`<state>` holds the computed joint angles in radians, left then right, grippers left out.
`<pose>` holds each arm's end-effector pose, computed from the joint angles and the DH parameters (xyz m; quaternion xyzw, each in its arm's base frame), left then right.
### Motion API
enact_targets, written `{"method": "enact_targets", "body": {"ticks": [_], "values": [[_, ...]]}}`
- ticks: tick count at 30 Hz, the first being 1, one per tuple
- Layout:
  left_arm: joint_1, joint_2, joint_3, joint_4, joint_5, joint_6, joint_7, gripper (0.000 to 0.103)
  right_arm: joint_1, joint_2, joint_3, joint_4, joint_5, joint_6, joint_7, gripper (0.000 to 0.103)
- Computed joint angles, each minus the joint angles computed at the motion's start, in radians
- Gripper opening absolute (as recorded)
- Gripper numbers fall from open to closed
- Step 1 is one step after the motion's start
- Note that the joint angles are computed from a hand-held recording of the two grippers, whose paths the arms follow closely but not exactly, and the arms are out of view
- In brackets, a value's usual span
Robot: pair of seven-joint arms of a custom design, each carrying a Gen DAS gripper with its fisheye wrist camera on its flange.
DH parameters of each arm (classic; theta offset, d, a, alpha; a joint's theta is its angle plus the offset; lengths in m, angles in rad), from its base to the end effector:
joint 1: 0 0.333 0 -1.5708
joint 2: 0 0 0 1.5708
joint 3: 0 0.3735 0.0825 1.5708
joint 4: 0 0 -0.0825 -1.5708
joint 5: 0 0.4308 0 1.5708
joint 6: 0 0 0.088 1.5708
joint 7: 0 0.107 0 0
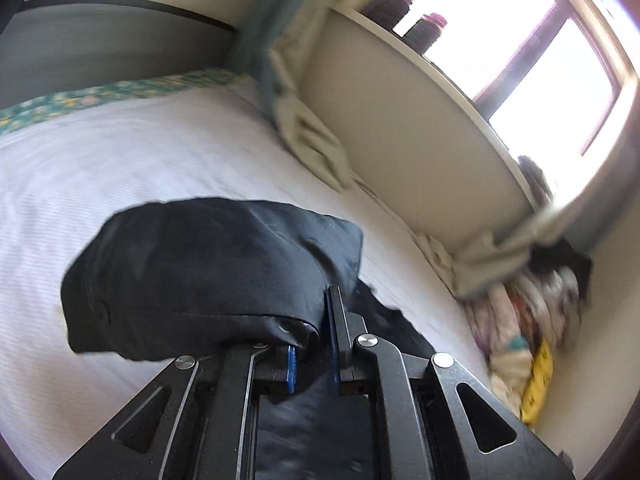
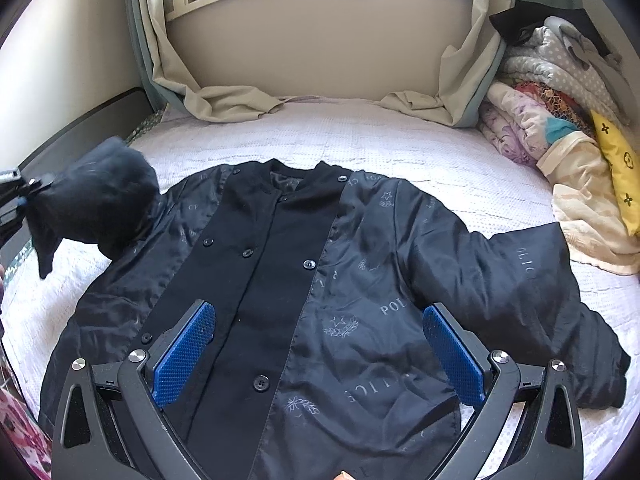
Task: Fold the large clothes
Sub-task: 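Fold the held sleeve across the coat front with the left tool, release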
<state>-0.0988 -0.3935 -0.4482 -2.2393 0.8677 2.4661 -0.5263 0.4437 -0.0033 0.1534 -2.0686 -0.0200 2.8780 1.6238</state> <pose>0.4229 -0.2962 0.6133 -0.8382 0.2553 -0.4168 0.2420 0.5267 0.3597 0.5652 -0.8040 0.4442 -0.1813 0.3512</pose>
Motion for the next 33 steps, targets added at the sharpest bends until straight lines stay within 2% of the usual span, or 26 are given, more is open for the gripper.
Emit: {"method": "enact_targets", "body": {"ticks": [4,10,14,19,21,22,23,24,25,26,28,33], "values": [[-0.031,0.144,-0.008,0.111,0.020,-0.001,0.069,0.013,-0.001,-0.004,-0.001,0.000,0.016,-0.002,0.000,0.103],[-0.153,0.395,0.001,0.270,-0.007,-0.048,0.211,0.013,-0.004,-0.009,-0.004,-0.004,0.046,0.001,-0.017,0.103],[-0.213,0.469,0.033,0.282,-0.059,-0.040,0.272,0.013,-0.013,-0.004,-0.008,0.000,-0.007,-0.008,0.052,0.103],[-0.274,0.498,0.085,0.265,-0.082,-0.010,0.290,0.013,-0.018,0.004,-0.012,0.014,0.086,-0.053,0.018,0.103],[-0.302,0.503,0.105,0.272,-0.080,-0.020,0.304,0.020,-0.021,0.012,-0.014,0.024,0.099,-0.080,0.023,0.103],[-0.311,0.498,0.116,0.268,-0.091,-0.008,0.320,0.033,-0.022,0.016,-0.014,0.028,0.100,-0.091,0.029,0.103],[-0.320,0.497,0.127,0.270,-0.102,0.009,0.333,0.054,-0.023,0.021,-0.014,0.034,0.112,-0.107,0.024,0.103],[-0.331,0.492,0.136,0.271,-0.111,0.019,0.343,0.065,-0.025,0.027,-0.013,0.041,0.138,-0.126,0.008,0.103],[-0.343,0.483,0.141,0.272,-0.118,0.012,0.354,0.083,-0.026,0.032,-0.013,0.046,0.150,-0.139,0.003,0.103],[-0.353,0.480,0.144,0.278,-0.120,-0.001,0.361,0.095,-0.027,0.038,-0.014,0.051,0.150,-0.149,0.005,0.103],[-0.369,0.467,0.143,0.280,-0.131,-0.029,0.382,0.099,-0.028,0.049,-0.016,0.060,0.132,-0.173,0.025,0.103],[-0.371,0.404,0.133,0.231,-0.205,-0.009,0.463,0.099,-0.021,0.071,-0.013,0.075,0.084,-0.208,0.048,0.103]]}}
